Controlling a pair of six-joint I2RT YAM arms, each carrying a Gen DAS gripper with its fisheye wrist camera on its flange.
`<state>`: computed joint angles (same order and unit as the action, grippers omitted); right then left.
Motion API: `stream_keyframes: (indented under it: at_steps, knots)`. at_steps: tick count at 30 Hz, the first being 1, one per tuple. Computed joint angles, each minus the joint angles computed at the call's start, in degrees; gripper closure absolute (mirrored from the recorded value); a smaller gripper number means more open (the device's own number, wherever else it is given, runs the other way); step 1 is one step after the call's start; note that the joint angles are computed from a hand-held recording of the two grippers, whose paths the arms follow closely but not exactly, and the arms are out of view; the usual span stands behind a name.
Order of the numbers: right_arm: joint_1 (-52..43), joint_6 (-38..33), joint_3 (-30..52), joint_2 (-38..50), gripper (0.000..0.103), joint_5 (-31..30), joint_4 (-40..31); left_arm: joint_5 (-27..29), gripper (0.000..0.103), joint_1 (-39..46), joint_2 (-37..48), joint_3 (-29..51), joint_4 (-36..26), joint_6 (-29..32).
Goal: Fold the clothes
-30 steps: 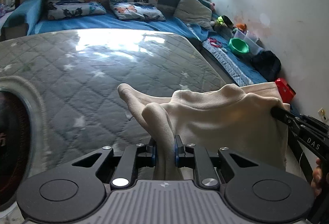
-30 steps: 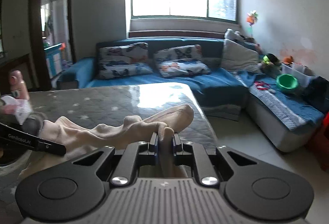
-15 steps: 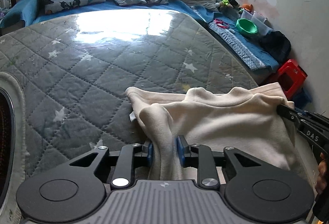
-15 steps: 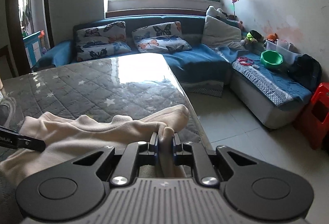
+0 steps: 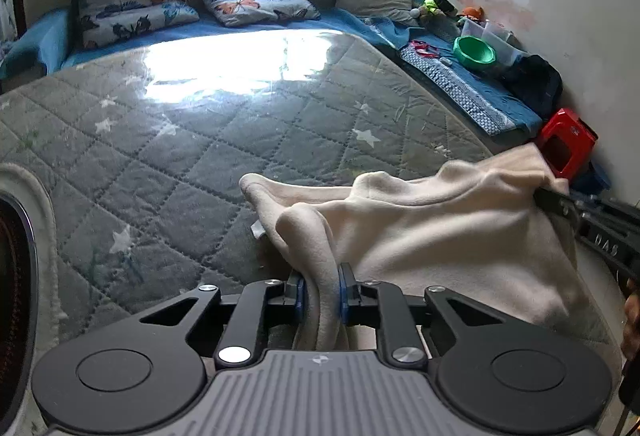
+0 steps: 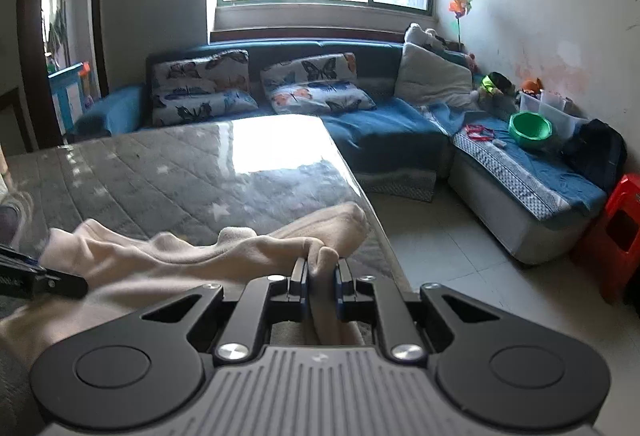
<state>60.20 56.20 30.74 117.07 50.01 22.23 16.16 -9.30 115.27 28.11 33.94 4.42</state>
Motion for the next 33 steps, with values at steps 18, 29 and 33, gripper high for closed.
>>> stream_keyframes:
  at_steps: [18,29,33]
  knots:
    - [7.1,1.8,2.2,-8.6,0.092,7.2,-10.4,-0.4,0.087,1.8,-14.9,-7.9,-2.5,0.5]
    - [5.2,0.1,2.9,-6.9,0.092,4.3,-9.8,-2.7,0.087,0.0,-11.8,-6.5,-1.5,-0.6]
    - [3.6,-0.8,3.4,-4.0,0.092,2.3,-7.5,-3.4,0.087,-0.6,-8.5,-5.0,-0.7,-0.9]
